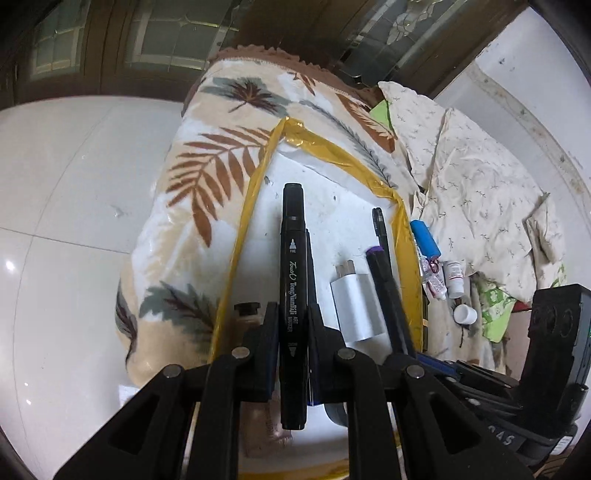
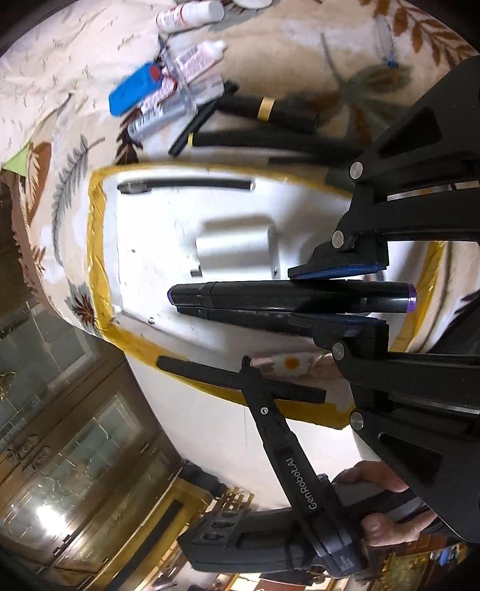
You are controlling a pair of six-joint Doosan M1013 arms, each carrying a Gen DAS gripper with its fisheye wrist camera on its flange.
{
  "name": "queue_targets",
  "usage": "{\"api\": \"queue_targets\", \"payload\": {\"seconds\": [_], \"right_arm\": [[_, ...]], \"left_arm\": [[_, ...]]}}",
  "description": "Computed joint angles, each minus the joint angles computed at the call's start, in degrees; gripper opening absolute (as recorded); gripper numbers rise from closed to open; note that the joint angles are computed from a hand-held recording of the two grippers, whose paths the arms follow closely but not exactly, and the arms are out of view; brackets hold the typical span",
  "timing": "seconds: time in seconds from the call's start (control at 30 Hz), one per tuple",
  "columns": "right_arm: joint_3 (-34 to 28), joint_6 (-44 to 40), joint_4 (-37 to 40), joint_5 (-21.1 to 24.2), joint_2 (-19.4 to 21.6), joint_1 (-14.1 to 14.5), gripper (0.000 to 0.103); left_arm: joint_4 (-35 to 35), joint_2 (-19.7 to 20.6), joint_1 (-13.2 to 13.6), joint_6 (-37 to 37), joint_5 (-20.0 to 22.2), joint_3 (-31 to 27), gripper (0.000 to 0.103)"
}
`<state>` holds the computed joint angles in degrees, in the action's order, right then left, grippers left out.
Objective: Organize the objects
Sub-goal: 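Lay both markers in the tray beside the other markers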
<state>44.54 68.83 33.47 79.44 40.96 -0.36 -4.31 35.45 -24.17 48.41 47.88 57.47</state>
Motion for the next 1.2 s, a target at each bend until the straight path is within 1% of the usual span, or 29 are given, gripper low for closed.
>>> {"api": "queue_targets", "payload": {"seconds": [0.07,0.17,0.4,0.53,0.6,0.7,0.77,0.9,1.03,1.2], "right_arm": [[-0.83,0.76,-0.78,0.18,0.60,0.59,0.016],[-1.97,1.87,-2.01,0.33,1.52,1.36,0.016],[-3.72,3.76,-3.16,0.53,2.90,2.49,0.016],[-5.15,5.02,-4.78,0.02,3.74,3.30,0.016],[-6.34,6.59,-6.08,0.37,4.45,3.63,0.016],[-7.78,7.92,-6.55,1.20,5.37,3.82,0.016],[-7.67,7.77,-7.54,0.49,5.28,4.01,0.016],[-7.81,8.52,-8.22,-0.04,5.47,3.90,0.016],[-9.69,9.73,-7.58,1.93,7.01,3.73,0.017],[-10.69,10.09,-6.82,2.13,7.74,3.64,0.017]], "left_arm": [[-0.95,0.19,0.25,0.34,0.32,-0.06,0.013],[-3.72,0.34,0.66,2.41,-0.35,0.08,0.013],[-6.17,1.03,1.19,4.91,-0.26,-0.49,0.013],[-7.49,0.91,1.36,5.88,-1.17,-0.06,0.013],[-8.49,0.78,1.46,6.72,-1.99,0.24,0.013],[-8.15,0.96,1.44,6.97,-1.65,-0.18,0.013],[-7.00,1.32,1.23,6.67,-0.89,-0.94,0.013],[-2.39,2.88,0.55,4.98,4.01,-4.03,0.013],[-1.60,3.37,0.38,6.04,5.58,-5.00,0.013],[-0.69,3.85,0.25,6.62,7.00,-5.90,0.013]]}}
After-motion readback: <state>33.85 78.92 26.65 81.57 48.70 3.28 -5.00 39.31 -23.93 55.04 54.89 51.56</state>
